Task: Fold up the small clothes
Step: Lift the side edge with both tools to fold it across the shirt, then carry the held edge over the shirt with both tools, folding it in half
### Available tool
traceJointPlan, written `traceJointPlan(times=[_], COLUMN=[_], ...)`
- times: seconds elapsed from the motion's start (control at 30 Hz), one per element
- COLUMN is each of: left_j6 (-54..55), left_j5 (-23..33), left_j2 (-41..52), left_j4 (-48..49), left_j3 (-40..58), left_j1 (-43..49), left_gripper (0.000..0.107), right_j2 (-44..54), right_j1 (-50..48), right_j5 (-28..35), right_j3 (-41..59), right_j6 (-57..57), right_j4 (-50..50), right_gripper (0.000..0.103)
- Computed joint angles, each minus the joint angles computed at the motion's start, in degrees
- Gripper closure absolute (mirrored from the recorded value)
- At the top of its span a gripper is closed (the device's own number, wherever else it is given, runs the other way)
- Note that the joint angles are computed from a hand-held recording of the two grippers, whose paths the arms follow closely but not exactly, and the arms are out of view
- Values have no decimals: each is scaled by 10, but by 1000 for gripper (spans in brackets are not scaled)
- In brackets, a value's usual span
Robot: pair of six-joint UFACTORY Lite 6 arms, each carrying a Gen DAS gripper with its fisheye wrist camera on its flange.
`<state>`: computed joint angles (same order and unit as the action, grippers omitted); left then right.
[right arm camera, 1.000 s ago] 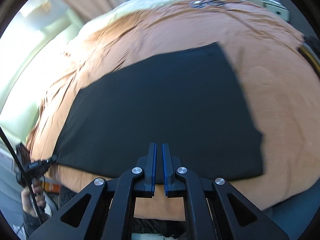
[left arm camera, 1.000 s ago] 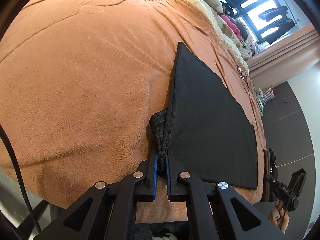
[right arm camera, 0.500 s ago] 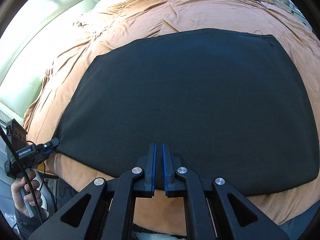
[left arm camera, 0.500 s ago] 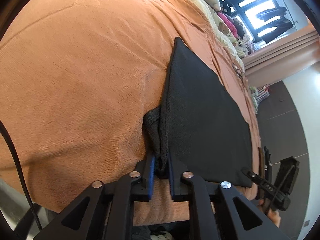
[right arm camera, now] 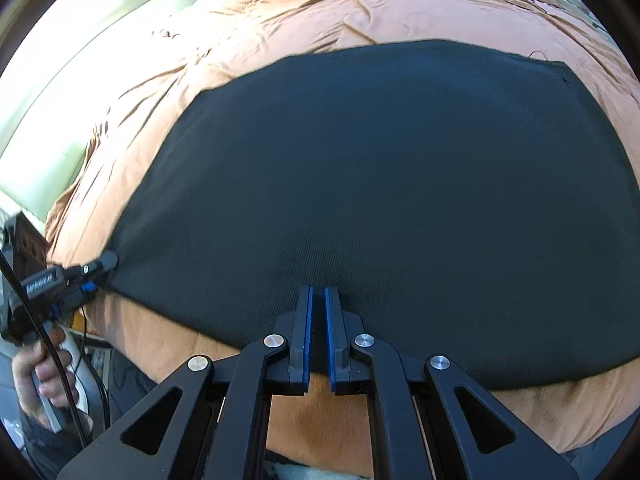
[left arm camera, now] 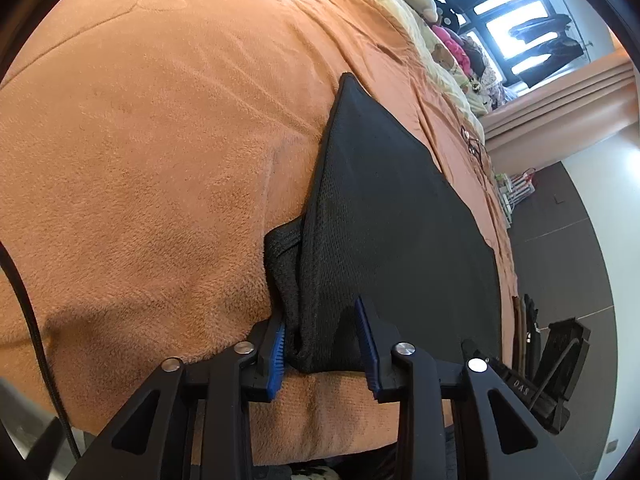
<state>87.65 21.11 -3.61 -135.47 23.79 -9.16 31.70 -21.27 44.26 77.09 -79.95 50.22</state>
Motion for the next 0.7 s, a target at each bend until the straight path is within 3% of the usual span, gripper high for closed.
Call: traceJointPlan(times=[0.07, 0.23, 0.4, 0.7], left_j6=[7, 25, 26, 67], left_j5=[-35, -53, -55, -79], left_j2=[-10, -30, -43, -62], left_j4=[-11, -36, -46, -133], left_j3=[1, -13, -25, -34], left_j1=[-14, -17, -16, -40], left_gripper=[88, 99, 99, 99], right_j2=[-12, -30, -3, 107], right_j1=[0, -1, 0, 47], right_j5=[-4, -1, 9, 24], right_j3=[-20, -39, 6, 178], right_j6=[-9, -8, 10, 107], right_j4=[-2, -23, -28, -66], right_gripper=[100, 100, 100, 100])
